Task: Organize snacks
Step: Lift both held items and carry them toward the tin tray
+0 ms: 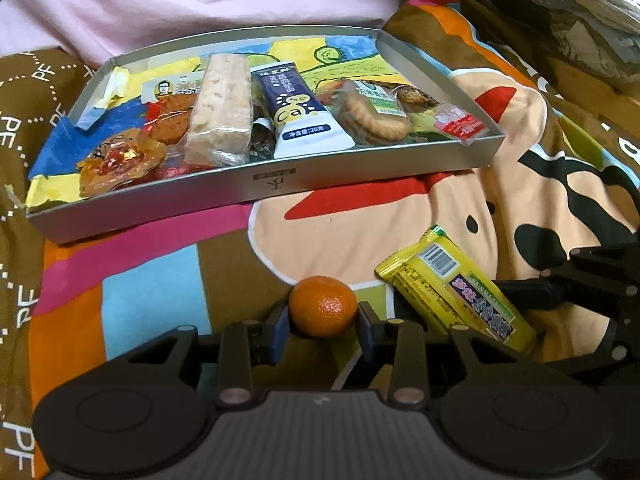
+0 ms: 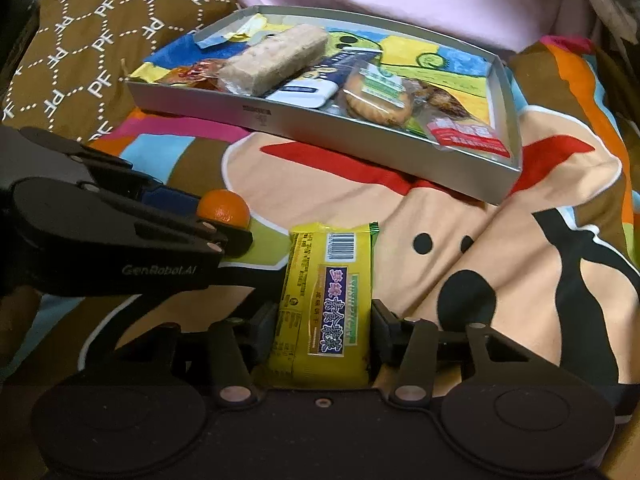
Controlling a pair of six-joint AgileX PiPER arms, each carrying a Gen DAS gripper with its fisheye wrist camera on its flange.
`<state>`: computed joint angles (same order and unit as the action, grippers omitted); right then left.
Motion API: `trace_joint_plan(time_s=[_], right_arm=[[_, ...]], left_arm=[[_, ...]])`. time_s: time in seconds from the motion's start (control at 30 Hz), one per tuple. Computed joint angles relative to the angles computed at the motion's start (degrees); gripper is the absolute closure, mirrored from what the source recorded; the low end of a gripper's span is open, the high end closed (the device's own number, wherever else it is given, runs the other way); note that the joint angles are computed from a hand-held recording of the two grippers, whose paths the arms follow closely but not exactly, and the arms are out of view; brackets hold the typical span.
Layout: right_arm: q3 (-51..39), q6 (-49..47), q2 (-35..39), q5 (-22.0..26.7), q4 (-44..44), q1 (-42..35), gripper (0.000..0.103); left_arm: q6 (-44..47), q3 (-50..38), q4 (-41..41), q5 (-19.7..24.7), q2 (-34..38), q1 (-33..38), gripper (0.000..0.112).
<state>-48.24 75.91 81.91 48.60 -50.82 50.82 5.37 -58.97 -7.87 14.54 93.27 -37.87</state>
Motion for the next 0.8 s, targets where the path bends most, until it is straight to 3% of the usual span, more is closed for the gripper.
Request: trace_joint_plan(time_s=[0.3, 0.57, 0.8], right_arm=[[-2.63, 1.41, 4.04, 3.2, -4.05, 7.34, 0.054], [-6.24, 3.52, 10.94, 12.9, -10.83, 16.97, 0.054], [-7.11, 7.46, 12.3, 18.66, -18.54, 21.76, 0.054]], left_arm=[[0.18, 4.55, 0.49, 2.02, -7.19, 3.49, 0.073], [-3.19, 9.12, 5.51, 4.16, -16.26, 7.03, 0.073], [5.01, 11.09, -1.69, 6.19, -21.94, 11.87, 0.073]])
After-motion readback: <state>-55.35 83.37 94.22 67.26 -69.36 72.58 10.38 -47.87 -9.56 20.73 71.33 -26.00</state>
